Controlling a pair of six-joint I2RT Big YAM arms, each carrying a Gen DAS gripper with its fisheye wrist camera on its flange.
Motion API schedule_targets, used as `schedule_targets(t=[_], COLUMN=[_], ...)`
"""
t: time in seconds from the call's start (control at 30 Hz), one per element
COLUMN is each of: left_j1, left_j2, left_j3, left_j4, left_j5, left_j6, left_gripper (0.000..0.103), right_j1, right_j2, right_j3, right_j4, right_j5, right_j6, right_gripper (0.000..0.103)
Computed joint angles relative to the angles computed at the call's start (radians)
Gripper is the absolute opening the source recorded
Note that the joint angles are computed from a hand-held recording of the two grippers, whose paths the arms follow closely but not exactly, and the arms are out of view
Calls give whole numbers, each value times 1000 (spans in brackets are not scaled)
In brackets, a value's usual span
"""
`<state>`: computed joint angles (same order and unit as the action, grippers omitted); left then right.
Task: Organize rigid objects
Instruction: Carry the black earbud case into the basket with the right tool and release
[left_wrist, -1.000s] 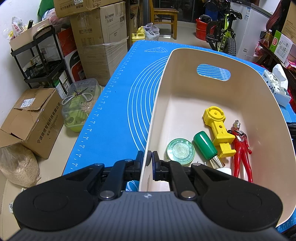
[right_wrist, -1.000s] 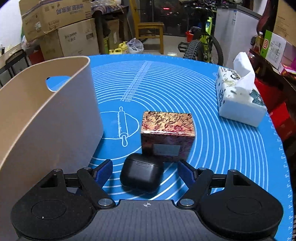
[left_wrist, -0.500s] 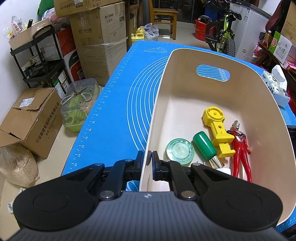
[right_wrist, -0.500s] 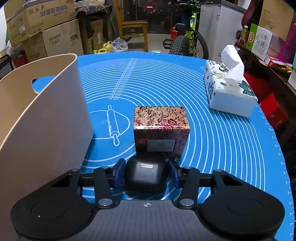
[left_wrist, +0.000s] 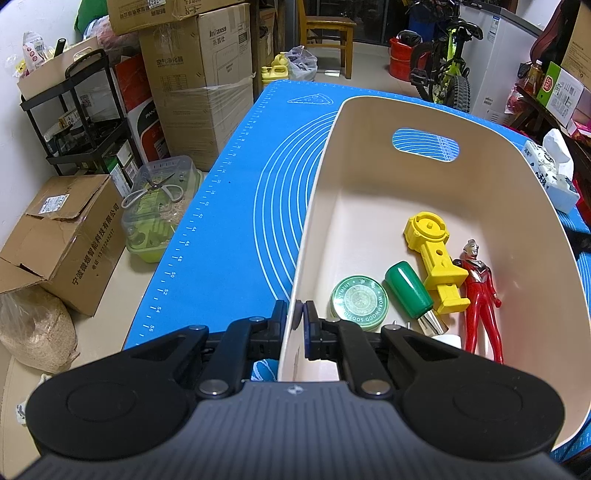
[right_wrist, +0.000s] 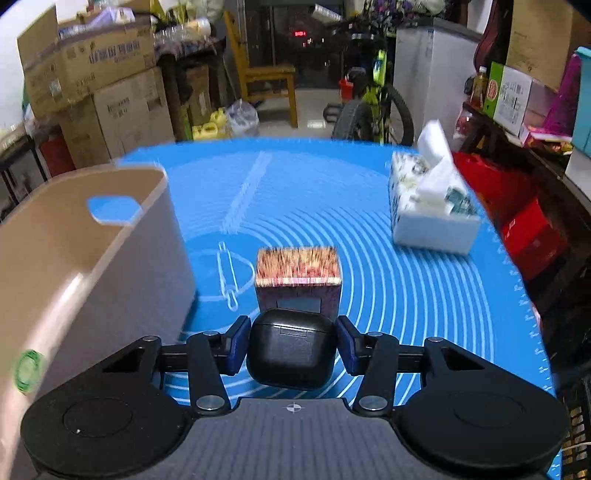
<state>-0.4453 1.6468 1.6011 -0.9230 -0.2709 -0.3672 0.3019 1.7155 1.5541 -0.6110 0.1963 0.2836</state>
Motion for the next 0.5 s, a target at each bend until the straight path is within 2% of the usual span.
schedule_targets(t=[0.13, 0.3, 0.5], left_j1=[1, 1, 0], left_j2=[-1, -1, 0], left_j3=[-2, -2, -1], left_j4=[1, 1, 0], left_j5=[-2, 0, -1], left_j6=[2, 0, 0], left_gripper=[11, 11, 11], right_j1=[6, 43, 94], right_j2=[-58, -104, -101], right_j3=[-33, -49, -24], right_j4=[67, 158, 191], right_j5=[-13, -11, -63], right_j6=[16, -20, -63], right_gripper=[55, 55, 55])
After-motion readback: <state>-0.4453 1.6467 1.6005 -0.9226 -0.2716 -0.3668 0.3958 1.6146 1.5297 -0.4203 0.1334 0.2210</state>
